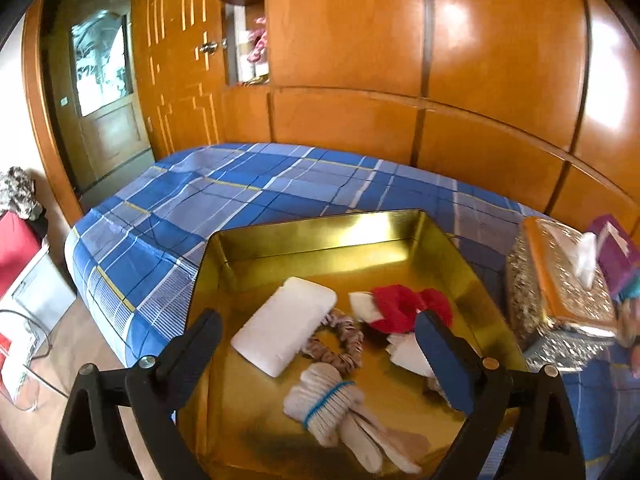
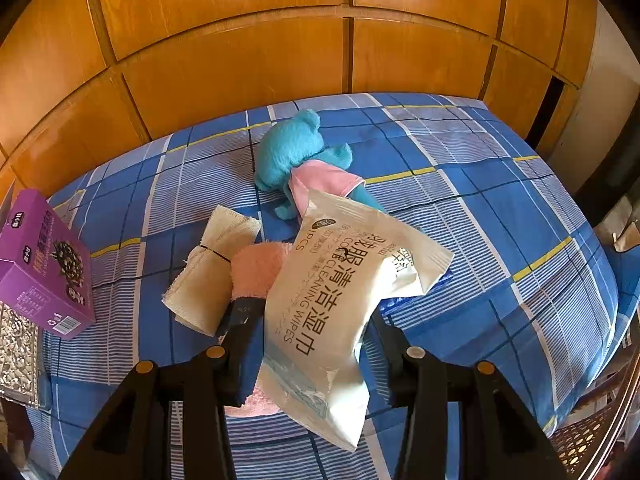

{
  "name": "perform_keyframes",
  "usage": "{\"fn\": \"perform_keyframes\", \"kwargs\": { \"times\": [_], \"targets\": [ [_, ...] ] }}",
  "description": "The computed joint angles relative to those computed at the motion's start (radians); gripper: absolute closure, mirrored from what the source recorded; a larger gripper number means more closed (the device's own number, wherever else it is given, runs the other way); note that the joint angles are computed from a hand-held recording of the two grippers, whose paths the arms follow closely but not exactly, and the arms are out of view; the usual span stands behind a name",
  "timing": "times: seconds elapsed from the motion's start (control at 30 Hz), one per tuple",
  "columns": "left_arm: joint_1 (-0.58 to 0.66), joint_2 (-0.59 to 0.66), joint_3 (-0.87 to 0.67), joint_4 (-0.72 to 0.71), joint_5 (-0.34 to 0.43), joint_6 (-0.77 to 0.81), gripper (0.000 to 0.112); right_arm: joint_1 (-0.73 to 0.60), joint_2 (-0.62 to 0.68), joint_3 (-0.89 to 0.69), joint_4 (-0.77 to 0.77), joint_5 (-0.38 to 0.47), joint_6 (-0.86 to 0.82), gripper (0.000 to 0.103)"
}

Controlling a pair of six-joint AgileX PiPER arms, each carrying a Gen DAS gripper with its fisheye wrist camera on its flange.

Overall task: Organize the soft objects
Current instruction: 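Carry the wipes pack to the gold tray and open the right gripper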

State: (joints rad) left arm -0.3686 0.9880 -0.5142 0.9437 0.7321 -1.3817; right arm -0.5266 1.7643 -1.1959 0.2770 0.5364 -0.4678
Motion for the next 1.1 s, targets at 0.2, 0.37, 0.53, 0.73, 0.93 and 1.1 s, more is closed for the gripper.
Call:
{"fn": "perform_keyframes", "kwargs": {
  "times": [0.2, 0.37, 0.53, 0.73, 0.93, 1.1],
  "targets": [
    [-0.19, -0.02, 0.012, 0.037, 0.117, -0.098, 0.014, -0.01, 0.017, -0.025, 0.03, 0.029, -0.016, 0.058],
    [-0.259, -0.019, 0.012, 0.029, 0.137, -0.111, 0.014, -0.001, 0.046, -0.076, 0.013, 0.059, 0.01, 0.058],
    [-0.324, -0.013, 0.012, 0.038, 0.173, -0.138, 0.014, 0.052, 0.1, -0.214, -0.071, 0.118, 0.114, 0.058],
    [-0.347, -0.021, 0.018, 0.031, 0.173, -0.132, 0.014, 0.179, 0.185, -0.48, -0.143, 0.265, 0.219, 0.058],
    [-0.36, -0.021, 0.022, 0.035, 0.168, -0.132, 0.014, 0.369, 0.236, -0.746, -0.163, 0.41, 0.248, 0.058],
    [-0.346, -0.026, 0.028, 0.028, 0.158, -0.118, 0.014, 0.521, 0.215, -0.807, -0.062, 0.466, 0.158, 0.058]
  ]
}}
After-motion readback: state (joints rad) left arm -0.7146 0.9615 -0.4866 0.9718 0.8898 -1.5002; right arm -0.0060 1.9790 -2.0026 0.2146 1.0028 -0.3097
